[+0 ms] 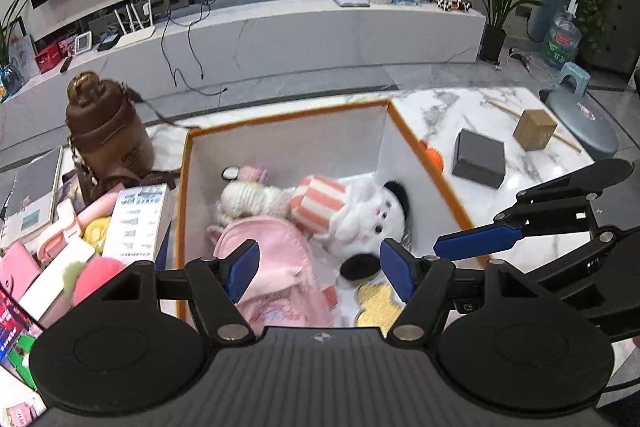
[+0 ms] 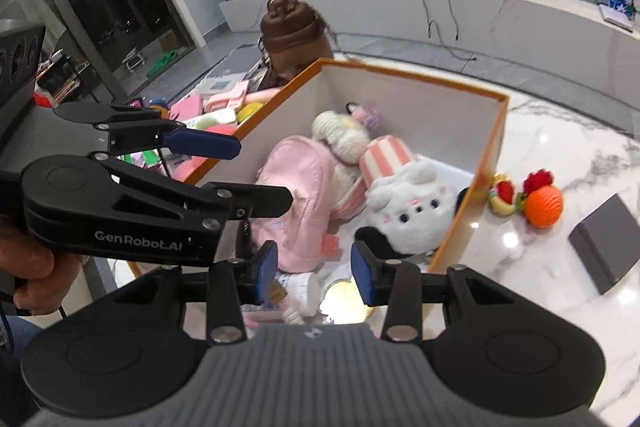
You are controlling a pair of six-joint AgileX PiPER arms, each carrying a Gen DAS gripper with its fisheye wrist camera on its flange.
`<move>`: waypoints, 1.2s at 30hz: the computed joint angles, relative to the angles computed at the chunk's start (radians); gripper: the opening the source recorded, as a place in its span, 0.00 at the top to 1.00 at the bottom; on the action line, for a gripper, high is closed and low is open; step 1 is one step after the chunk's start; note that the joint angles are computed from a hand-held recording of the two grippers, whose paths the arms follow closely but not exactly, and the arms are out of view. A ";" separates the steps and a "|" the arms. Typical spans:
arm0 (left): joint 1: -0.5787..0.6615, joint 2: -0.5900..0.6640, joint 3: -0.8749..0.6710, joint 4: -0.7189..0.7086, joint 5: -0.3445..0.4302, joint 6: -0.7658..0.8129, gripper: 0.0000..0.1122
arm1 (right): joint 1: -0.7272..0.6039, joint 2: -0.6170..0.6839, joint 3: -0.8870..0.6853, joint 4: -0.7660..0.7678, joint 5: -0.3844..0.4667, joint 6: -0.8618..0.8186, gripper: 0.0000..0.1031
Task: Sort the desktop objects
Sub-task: 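Withdraw both grippers from the box toward the grey box and cardboard cube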
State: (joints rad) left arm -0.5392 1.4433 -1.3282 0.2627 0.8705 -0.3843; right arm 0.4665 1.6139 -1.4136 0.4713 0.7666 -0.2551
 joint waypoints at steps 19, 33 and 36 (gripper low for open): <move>-0.120 0.187 -0.227 0.041 0.026 -0.112 0.29 | -0.242 -0.112 0.180 0.165 -0.063 -0.188 0.57; -0.203 0.388 -0.427 0.048 -0.003 -0.144 0.29 | -0.432 -0.102 0.267 0.221 -0.104 -0.297 0.57; -0.216 0.461 -0.501 0.035 0.023 -0.135 0.29 | -0.464 -0.081 0.266 0.227 -0.109 -0.315 0.57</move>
